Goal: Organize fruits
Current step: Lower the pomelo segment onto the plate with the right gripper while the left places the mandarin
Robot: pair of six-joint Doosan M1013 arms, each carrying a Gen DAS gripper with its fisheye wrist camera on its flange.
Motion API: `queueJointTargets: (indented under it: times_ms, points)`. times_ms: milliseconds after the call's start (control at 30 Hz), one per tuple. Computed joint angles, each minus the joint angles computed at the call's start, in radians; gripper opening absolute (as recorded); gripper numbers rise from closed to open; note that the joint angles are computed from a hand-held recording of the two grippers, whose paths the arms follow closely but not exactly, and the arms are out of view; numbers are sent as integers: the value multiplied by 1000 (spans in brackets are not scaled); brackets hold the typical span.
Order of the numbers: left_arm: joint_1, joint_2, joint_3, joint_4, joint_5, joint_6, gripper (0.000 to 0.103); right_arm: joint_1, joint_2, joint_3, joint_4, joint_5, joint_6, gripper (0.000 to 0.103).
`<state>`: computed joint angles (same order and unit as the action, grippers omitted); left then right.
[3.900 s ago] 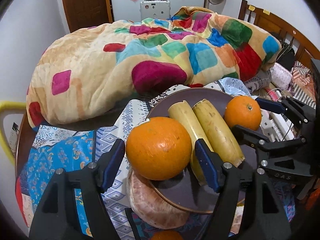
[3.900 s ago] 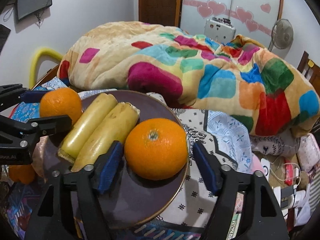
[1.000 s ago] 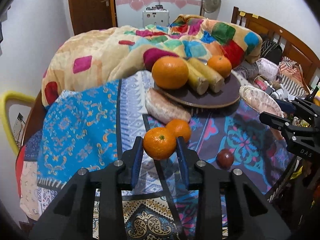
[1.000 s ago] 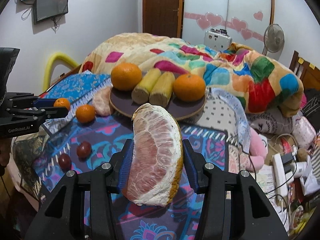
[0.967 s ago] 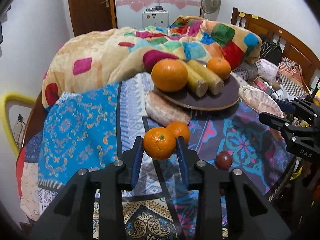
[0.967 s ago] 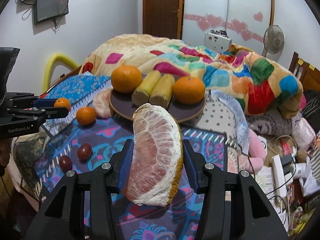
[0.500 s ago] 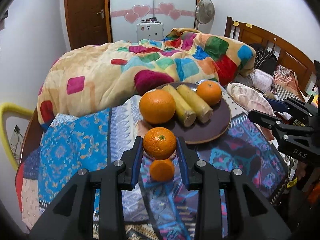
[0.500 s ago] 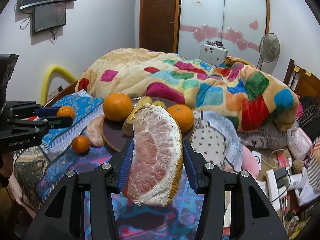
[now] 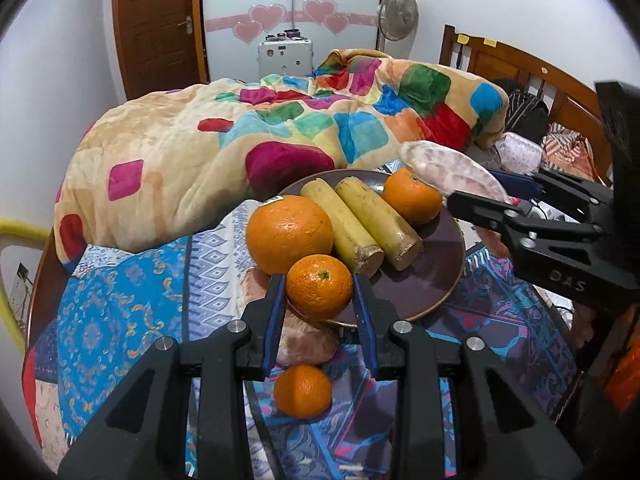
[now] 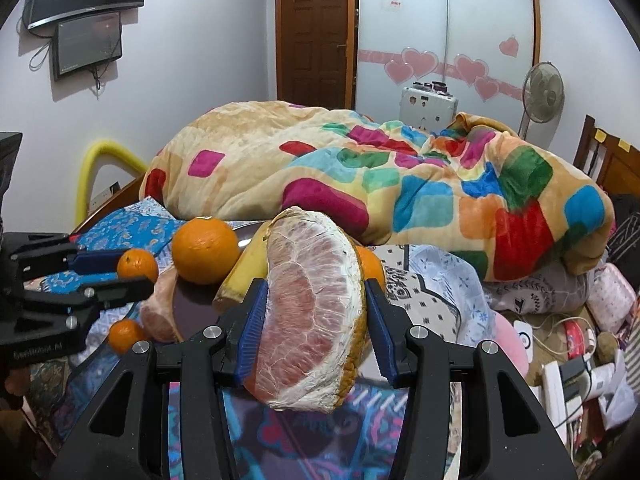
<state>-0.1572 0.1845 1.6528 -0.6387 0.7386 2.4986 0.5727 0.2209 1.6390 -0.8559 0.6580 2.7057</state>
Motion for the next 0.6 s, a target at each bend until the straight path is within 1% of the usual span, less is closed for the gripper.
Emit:
queueJointTargets:
  times_ms: [133, 200, 367, 600]
  points:
    - [-8, 12, -4, 5, 14, 14, 33, -18, 16, -13, 61, -19, -48, 45]
    - [-12, 15, -1, 15, 7, 18, 33, -24, 23, -16, 85, -26, -67, 45]
    - [-18, 30, -11, 44, 11, -18, 33, -28, 30, -18, 120, -31, -97, 45]
    - [-22, 41, -20, 54, 10, -49, 33, -25, 36, -30, 126, -10, -123, 47]
